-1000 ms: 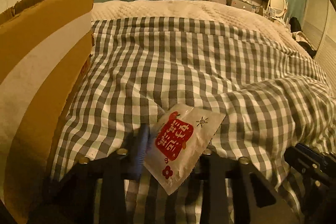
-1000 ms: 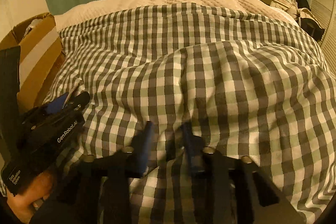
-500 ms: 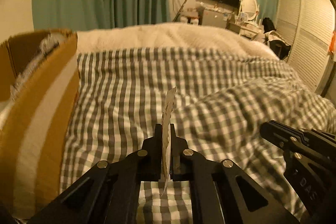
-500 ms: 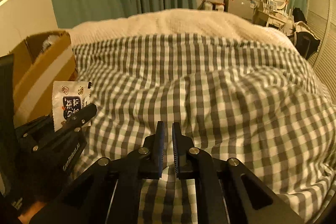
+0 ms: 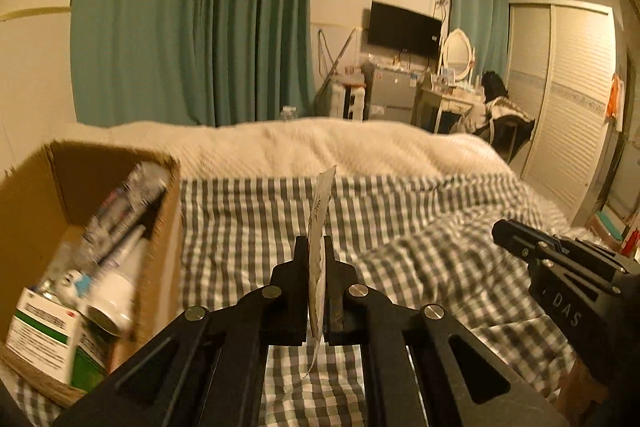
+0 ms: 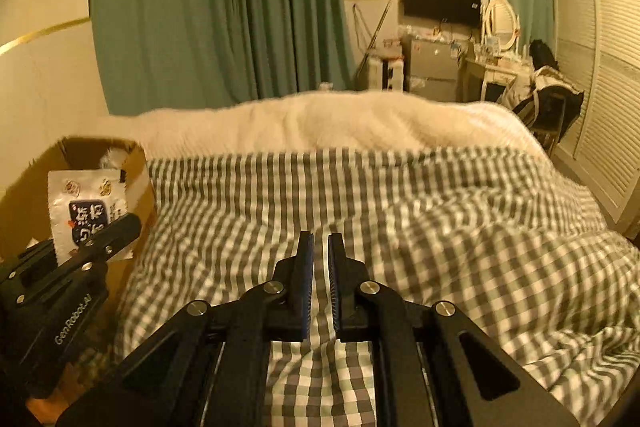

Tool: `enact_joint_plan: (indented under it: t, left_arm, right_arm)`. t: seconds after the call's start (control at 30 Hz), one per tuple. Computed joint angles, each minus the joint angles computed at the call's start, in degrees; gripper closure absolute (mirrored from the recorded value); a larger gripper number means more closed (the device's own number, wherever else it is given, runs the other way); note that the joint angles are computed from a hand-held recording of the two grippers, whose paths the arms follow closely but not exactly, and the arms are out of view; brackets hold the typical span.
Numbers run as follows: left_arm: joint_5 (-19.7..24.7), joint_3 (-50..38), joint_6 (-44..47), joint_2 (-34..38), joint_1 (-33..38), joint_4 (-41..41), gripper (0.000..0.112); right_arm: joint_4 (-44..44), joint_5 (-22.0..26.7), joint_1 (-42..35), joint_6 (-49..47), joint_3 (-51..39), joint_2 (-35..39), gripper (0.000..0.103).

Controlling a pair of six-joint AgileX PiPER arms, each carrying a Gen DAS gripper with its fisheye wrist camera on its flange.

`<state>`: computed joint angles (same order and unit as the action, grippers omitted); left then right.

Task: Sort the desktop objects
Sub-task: 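Lift the packet with the left tool and carry it over the box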

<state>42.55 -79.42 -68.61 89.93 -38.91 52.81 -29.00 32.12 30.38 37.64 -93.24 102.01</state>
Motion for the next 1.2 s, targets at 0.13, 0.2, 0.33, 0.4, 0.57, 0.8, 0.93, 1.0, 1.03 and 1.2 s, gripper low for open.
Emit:
enact_joint_plan:
  t: [0.13,0.2,0.33,0.4,0.57,0.8,0.93,1.0,1.03,1.2]
  left_arm:
    - [2.3,0.4,-0.4,-3.7,-1.4,3.7,0.107]
    - [4.6,0.9,-1.2,-5.4,-3.0,7.3,0.107]
    - [6.6,1.3,0.2,-8.6,-4.8,9.3,0.107]
    - [7.2,1.5,1.3,-10.2,-5.5,10.3,0.107]
    - [5.8,1.1,7.7,-14.3,-4.1,5.7,0.107]
    - [5.3,1.1,12.4,-19.4,0.1,2.1,0.107]
    - [5.3,0.0,16.1,-20.5,3.5,-1.9,0.107]
    - [5.7,-0.5,17.9,-21.1,5.6,-3.6,0.107]
    - [5.8,-0.6,18.6,-21.3,6.6,-4.3,0.107]
    - [4.7,1.3,22.9,-24.9,13.1,-9.0,0.107]
  right_arm:
    - [-7.4,0.8,2.5,5.4,-0.6,-3.4,0.096]
    - [-10.3,2.0,4.0,7.3,-2.1,-3.8,0.096]
    - [-14.9,5.3,7.4,10.1,-5.1,-5.1,0.096]
    - [-16.2,6.4,9.0,11.4,-6.4,-5.4,0.096]
    - [-18.7,10.1,13.5,13.1,-10.7,-4.1,0.096]
    - [-17.3,14.1,17.2,11.7,-18.9,-0.3,0.096]
    - [-16.2,16.1,19.3,9.2,-24.8,2.4,0.096]
    - [-15.6,16.4,20.1,8.3,-27.3,3.9,0.096]
    - [-15.0,16.8,20.5,7.5,-28.8,4.7,0.096]
    - [-11.6,19.3,22.7,3.1,-38.2,9.8,0.096]
